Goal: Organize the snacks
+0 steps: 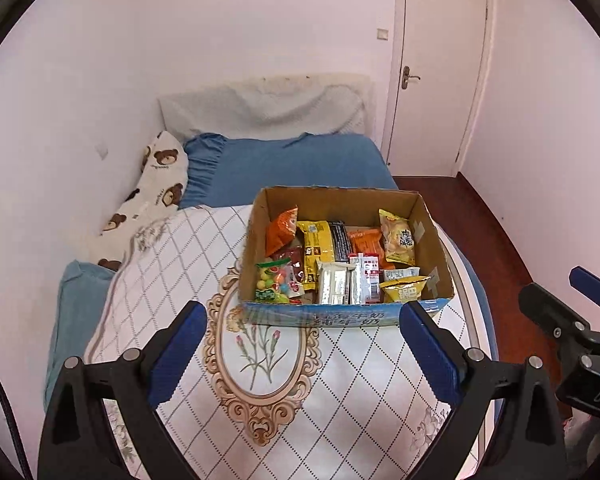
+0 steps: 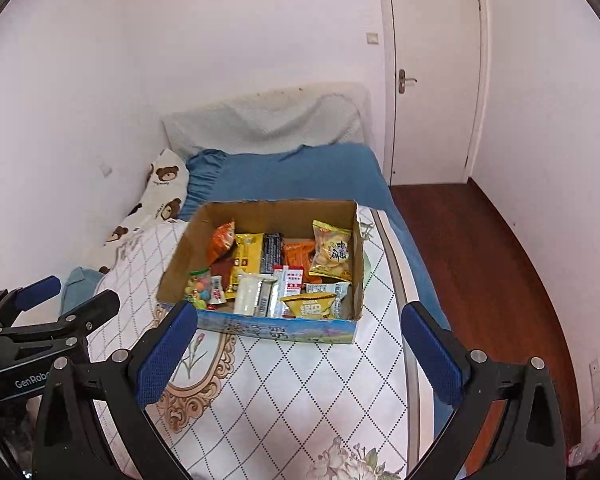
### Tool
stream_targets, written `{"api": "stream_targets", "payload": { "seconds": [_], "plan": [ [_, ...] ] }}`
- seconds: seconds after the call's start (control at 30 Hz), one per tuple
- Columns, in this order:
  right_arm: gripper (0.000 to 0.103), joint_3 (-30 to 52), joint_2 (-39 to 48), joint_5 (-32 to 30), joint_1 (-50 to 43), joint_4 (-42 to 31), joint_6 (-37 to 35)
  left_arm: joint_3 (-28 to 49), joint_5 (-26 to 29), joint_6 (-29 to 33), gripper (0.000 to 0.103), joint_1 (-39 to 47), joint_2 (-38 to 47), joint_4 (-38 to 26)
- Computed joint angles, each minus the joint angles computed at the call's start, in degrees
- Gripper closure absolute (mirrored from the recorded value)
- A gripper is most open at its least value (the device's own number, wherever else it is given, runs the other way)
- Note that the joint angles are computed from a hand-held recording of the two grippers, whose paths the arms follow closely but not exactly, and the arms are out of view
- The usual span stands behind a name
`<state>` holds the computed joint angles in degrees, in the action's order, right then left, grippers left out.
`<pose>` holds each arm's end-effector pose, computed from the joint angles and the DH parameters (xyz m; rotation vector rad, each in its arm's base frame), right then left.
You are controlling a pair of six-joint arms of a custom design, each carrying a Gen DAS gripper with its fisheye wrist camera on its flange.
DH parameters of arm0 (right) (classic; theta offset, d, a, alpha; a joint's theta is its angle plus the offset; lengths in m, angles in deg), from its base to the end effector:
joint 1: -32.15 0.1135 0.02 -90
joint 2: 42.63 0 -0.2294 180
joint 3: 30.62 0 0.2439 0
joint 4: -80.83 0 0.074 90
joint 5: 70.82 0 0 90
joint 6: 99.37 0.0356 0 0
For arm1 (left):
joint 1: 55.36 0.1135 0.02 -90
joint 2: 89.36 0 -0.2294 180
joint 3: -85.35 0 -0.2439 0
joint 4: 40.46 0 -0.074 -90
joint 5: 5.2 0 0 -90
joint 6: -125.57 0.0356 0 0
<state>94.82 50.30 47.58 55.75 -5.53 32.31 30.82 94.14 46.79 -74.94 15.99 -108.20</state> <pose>0.2813 0.1044 0.3886 0.5620 2.2946 -0.0872 0.3592 -0.1339 0.3380 0.7114 2.2963 -0.2637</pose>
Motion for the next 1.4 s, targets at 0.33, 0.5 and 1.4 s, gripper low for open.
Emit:
{"api": "stream_targets", "payload": {
  "seconds": [0.33, 0.5, 1.4],
  "plan": [
    [0.0, 3.6, -1.8, 3.1, 5.8, -5.4, 4.2, -6.3, 1.6, 1.2, 0.004, 1.1, -7.5, 0.2],
    [0.0, 3.6, -2.6, 4.5, 6.4, -6.7, 5.5, -6.6, 1.3, 0.9, 0.004, 0.8, -7.2, 1.0],
    [0.0, -13.0, -1.1, 1.3, -5.5, 10.5, -1.1, 3.6, -6.1, -3.4, 0.0, -3.4, 11.3, 7.5]
  ]
}}
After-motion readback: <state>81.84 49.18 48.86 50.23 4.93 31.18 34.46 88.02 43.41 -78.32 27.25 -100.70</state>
